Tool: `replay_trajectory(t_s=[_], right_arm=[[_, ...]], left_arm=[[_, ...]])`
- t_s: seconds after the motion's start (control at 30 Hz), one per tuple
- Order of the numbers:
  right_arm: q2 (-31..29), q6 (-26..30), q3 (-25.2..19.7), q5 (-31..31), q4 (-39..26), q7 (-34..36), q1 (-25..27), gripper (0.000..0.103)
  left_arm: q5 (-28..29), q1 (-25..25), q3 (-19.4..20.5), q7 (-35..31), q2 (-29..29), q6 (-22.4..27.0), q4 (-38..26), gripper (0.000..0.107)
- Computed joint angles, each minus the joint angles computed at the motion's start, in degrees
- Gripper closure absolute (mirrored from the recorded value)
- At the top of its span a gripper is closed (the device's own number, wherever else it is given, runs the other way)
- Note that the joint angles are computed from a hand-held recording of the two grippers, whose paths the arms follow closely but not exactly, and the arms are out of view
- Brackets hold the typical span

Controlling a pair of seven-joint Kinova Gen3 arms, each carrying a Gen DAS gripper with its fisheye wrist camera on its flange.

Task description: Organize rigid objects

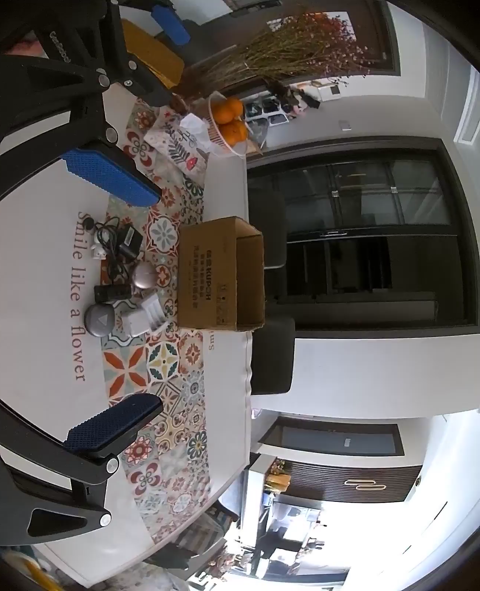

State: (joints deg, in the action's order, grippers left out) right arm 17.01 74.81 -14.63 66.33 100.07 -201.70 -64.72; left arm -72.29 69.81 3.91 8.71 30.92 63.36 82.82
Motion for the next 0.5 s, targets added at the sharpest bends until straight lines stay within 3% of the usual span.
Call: replay_trajectory(t_s=[0.5], right_arm=[[0.1,-0.3,0.0,0.2,0.4,-0.6,0.1,0.001]], left_arm=[[0.0,0.0,-0.1,0.0,0.2,-0.2,0.0,0.004]])
